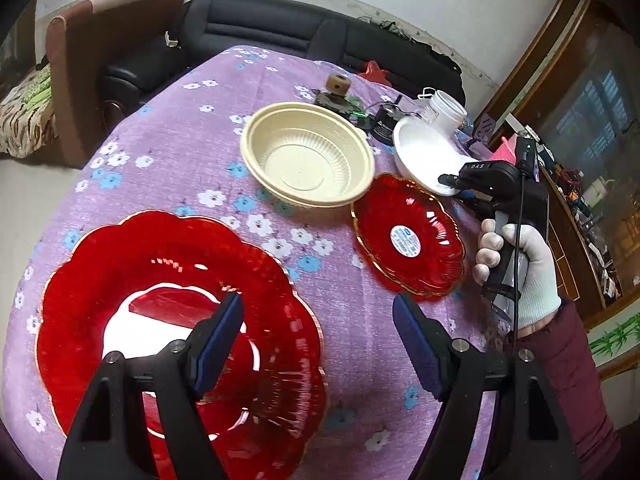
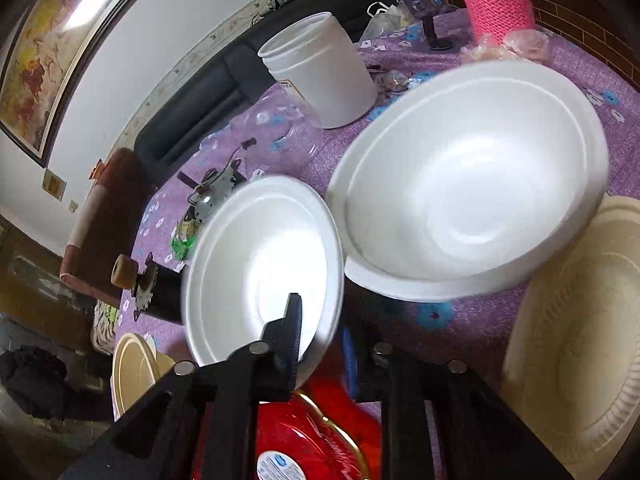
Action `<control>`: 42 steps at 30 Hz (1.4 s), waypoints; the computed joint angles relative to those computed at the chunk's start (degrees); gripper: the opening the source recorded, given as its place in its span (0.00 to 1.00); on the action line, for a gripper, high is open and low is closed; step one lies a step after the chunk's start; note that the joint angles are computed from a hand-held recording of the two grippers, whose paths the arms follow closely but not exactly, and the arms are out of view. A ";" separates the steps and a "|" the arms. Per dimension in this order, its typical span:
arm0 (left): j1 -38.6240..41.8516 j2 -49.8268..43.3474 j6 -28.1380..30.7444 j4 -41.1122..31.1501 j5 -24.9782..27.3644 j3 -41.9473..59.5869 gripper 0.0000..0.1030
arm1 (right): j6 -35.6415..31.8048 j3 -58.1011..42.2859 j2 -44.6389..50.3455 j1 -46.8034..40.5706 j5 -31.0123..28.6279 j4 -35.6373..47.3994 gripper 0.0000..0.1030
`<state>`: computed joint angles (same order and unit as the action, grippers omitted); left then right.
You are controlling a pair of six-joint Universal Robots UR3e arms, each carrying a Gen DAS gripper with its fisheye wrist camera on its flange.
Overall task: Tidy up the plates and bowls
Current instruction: 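Grasp the white bowl rim with the right gripper and lift, then carry the white bowl onto the large red plate and release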
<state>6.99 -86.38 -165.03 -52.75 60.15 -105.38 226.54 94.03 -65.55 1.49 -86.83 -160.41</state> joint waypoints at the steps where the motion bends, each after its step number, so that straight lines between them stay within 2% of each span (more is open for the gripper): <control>1: -0.61 0.10 -0.19 0.22 0.10 -0.06 0.74 | -0.38 1.95 -1.07 -0.44 0.84 -1.42 0.11; 5: -2.40 0.05 -1.19 0.48 0.55 0.18 0.74 | -0.53 8.59 -5.97 -1.59 3.28 -5.32 0.09; 7: -3.18 0.18 -1.79 0.75 0.75 -0.05 0.74 | -0.89 13.99 -9.87 -3.38 7.99 -8.31 0.08; 11: -4.76 0.97 -2.81 1.43 1.14 -1.08 0.74 | -3.44 22.58 -17.37 -5.31 15.08 -9.20 0.08; 15: -7.46 2.16 -3.41 2.65 1.98 -2.57 0.74 | -6.68 33.94 -27.76 -8.75 25.03 -7.51 0.08; 17: -8.91 2.83 -3.10 3.23 2.21 -3.49 0.74 | -9.80 39.44 -34.43 -10.33 30.34 -3.66 0.08; 19: -10.71 3.48 -3.01 4.49 2.66 -4.70 0.74 | -13.81 43.32 -41.42 -10.46 33.04 3.26 0.08; 24: -17.15 1.91 -4.52 7.14 4.42 -6.62 0.74 | -18.02 48.24 -50.79 -6.81 31.98 15.54 0.07; 29: -22.96 -0.80 -4.67 7.71 7.62 -8.38 0.72 | -17.40 54.20 -54.82 -5.02 32.49 14.47 0.08; 30: -23.72 -1.00 -4.65 7.69 8.05 -8.76 0.57 | -17.47 55.12 -56.08 -5.44 33.05 14.75 0.08; 31: -24.39 -1.31 -4.46 7.36 8.46 -8.91 0.38 | -17.47 55.44 -56.68 -5.56 33.09 14.96 0.08; 33: -25.68 -2.21 -4.47 6.98 10.69 -8.88 0.22 | -16.70 55.28 -56.90 -4.27 30.71 14.48 0.11; 34: -25.26 -2.17 -4.26 6.95 10.16 -9.32 0.18 | -15.86 55.01 -56.16 -2.92 28.75 13.29 0.11; 38: -23.92 -0.32 -4.42 7.36 8.54 -11.39 0.17 | -13.49 57.52 -57.56 -0.49 25.96 9.27 0.12; 42: -24.02 1.88 -4.88 8.28 9.37 -12.69 0.15 | -7.71 54.70 -50.36 10.57 13.76 -0.06 0.14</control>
